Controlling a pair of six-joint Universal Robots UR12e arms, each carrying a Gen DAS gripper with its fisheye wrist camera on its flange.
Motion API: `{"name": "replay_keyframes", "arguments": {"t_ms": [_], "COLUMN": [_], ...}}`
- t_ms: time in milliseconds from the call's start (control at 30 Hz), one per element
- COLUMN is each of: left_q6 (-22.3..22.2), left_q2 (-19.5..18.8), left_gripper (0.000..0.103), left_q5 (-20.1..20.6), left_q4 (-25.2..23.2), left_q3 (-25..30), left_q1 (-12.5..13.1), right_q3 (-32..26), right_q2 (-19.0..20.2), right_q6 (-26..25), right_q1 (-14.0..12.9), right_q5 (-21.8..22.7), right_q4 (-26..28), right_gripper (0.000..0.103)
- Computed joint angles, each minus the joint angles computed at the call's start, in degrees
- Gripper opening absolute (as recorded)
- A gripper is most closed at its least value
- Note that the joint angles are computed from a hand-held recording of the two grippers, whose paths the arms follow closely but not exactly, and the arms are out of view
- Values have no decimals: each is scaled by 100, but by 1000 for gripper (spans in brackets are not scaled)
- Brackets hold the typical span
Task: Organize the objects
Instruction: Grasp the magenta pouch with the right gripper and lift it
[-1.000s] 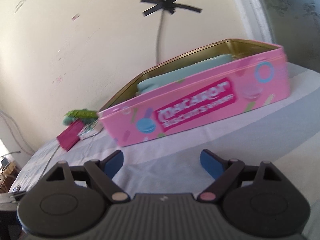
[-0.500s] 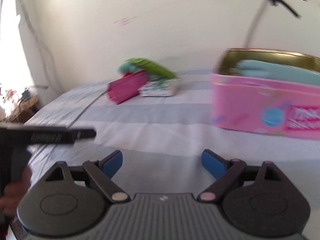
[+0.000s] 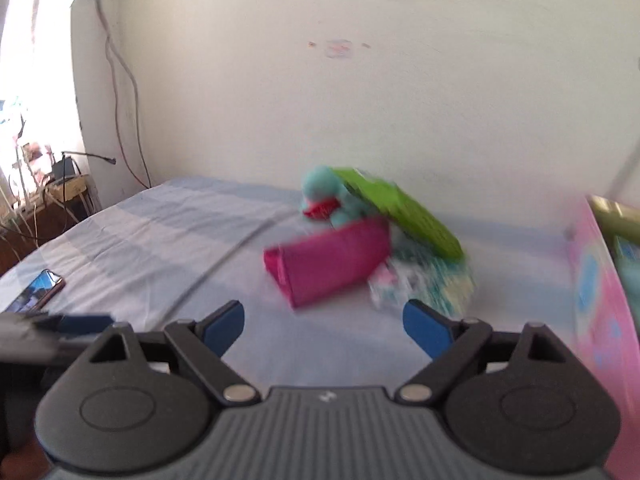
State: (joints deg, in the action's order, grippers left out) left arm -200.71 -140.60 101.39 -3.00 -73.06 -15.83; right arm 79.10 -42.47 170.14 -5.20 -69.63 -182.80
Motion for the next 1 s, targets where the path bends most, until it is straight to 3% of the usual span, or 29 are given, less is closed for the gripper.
{"name": "replay_keyframes", "arguments": {"t_ms": [200, 467, 500, 533, 567, 633, 733, 900, 1000], "left_q6": [-26, -40, -59, -74, -91, -127, -274, -243, -234], "left_q2": [-2, -3, -8, -10, -16, -23, -25, -39, -42], "left_gripper": [92, 96, 96, 96, 96, 96, 96, 96, 96], "left_q5": [-95, -158, -142, -136, -123, -99, -80, 55, 72], "left_q4": [21, 26, 18, 17, 11, 15, 53, 7, 12], "left_q3": [-5, 1, 10, 14, 26, 33, 21, 46, 46], "left_q1": [18, 31, 27, 27, 24, 24, 43, 19, 19], "right_q3": [-1115, -1945, -1997, -2015, -1969, -1892, -1586, -745, -274], "right_q2": [514, 1000, 1022, 1023, 1009, 954, 754, 307, 81], "right_q6": [107, 733, 777, 750, 776, 775, 798, 379, 412], "right_q1": [46, 51, 43, 40, 43, 39, 5, 7, -17], "right_q5": [149, 32, 91, 133, 105, 143, 368, 478, 508], "right_q4": [1034, 1552, 1683, 1822, 1744, 1756, 1780, 1383, 1016], "right_gripper": [102, 103, 99, 84, 83, 71, 61, 60, 65]}}
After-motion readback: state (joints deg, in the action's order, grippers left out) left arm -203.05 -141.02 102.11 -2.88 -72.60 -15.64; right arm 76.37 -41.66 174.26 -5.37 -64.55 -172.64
